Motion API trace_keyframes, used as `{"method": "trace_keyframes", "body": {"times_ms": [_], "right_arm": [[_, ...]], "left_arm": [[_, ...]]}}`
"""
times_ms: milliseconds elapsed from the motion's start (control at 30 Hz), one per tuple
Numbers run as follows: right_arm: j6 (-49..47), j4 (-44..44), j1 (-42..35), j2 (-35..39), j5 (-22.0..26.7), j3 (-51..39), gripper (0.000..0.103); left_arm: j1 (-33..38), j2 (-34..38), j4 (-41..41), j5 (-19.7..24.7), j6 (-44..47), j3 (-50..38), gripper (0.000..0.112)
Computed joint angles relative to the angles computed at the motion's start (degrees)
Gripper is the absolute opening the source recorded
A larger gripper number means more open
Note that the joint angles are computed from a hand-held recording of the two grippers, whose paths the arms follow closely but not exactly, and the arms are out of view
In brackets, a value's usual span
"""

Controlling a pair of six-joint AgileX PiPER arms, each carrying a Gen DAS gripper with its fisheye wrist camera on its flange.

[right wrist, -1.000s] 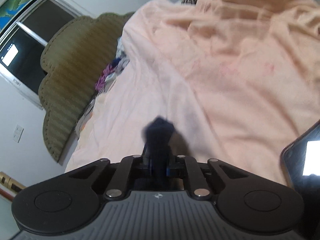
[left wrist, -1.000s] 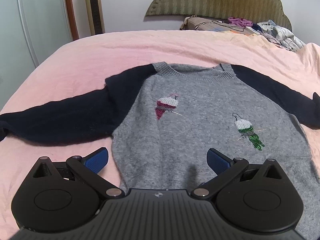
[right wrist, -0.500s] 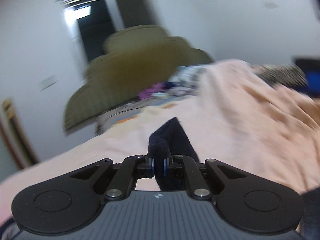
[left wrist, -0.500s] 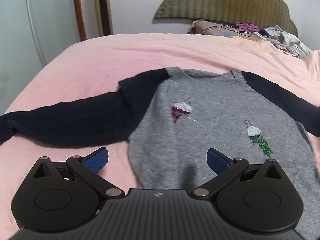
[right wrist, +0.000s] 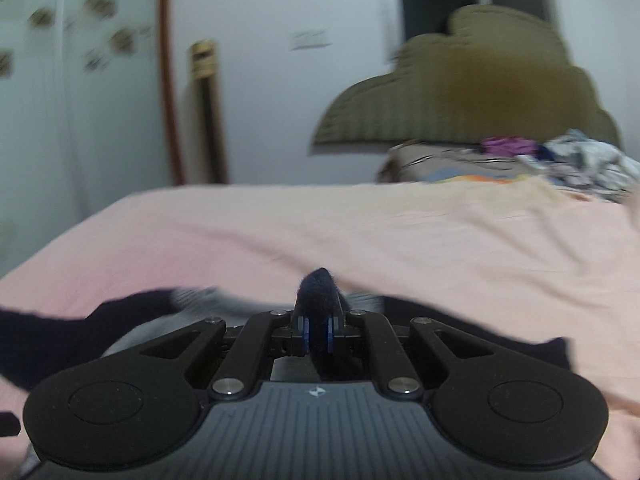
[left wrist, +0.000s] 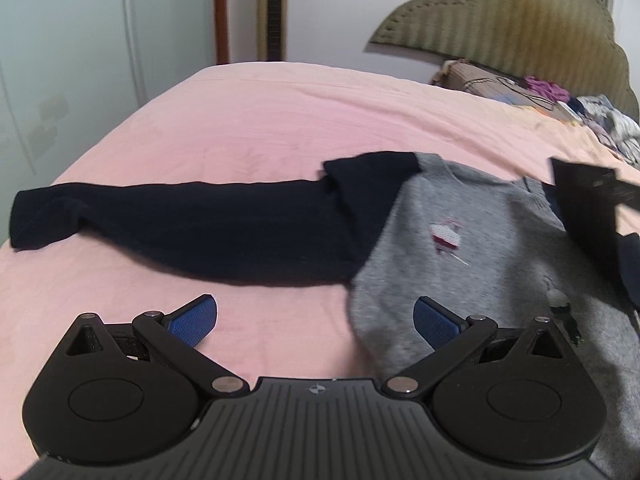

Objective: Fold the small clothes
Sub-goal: 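Carry the navy sleeve across the sweater body with the right gripper, then grasp the other navy sleeve cuff with the left gripper while the right gripper releases its sleeve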

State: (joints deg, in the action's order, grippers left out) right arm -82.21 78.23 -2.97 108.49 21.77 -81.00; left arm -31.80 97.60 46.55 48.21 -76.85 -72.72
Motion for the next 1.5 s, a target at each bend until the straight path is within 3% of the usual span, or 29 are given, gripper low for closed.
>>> {"method": "trace_keyframes", "body": {"times_ms": [300, 667, 767, 833, 933, 1033, 1100, 1133, 1167, 1233, 1400, 1500], "right_arm": [[9.46, -10.16, 7.96, 3.33, 0.61, -1.76, 0.008], [13.21, -12.96, 10.47, 4.62, 2.60, -2.43, 0.008], [9.93, -10.23, 10.90, 4.45, 3.22, -1.82, 0.008], [9.56, -10.48, 11.37, 4.65, 3.33, -1.94, 0.008], [14.41, -14.71, 11.33, 6.25, 5.35, -4.12, 0.009], [17.57, -16.25, 10.59, 7.57, 8.98, -6.21, 0.029], [16.24, -14.68, 10.27, 7.25, 10.75, -6.02, 0.075], [15.10, -13.96, 10.64, 6.40, 9.71, -4.91, 0.081], [11.96, -11.73, 11.13, 5.22, 7.97, -3.11, 0.081], [7.66, -9.31, 11.54, 3.33, 6.59, -0.77, 0.081], [5.77, -6.37, 10.16, 0.19, 9.62, 1.58, 0.081], [4.99, -5.20, 9.67, -1.77, 9.89, 3.19, 0.081]], "left_arm": [[4.11, -4.18, -3.96, -2.43, 0.21, 3.70, 0.103], [8.27, -8.43, -8.94, -5.68, 0.97, 6.54, 0.103], [11.37, -11.33, -10.20, -6.10, -0.12, 8.32, 0.103], [13.26, -13.35, -8.82, -3.95, -2.24, 9.05, 0.103], [14.92, -15.91, -3.01, 4.02, -7.72, 8.84, 0.103], [16.64, -17.13, 2.74, 13.32, -9.70, 7.36, 0.103], [18.92, -16.75, 5.48, 19.40, -9.92, 5.86, 0.103], [20.43, -16.82, 5.93, 20.34, -10.02, 5.74, 0.103], [22.55, -17.33, 5.63, 19.58, -9.66, 6.11, 0.103], [28.55, -19.36, 0.72, 12.73, -6.03, 7.60, 0.103], [43.58, -19.76, -27.57, -10.52, 14.23, 11.71, 0.095], [47.68, -15.64, -44.76, -17.32, 24.99, 11.74, 0.086]]}}
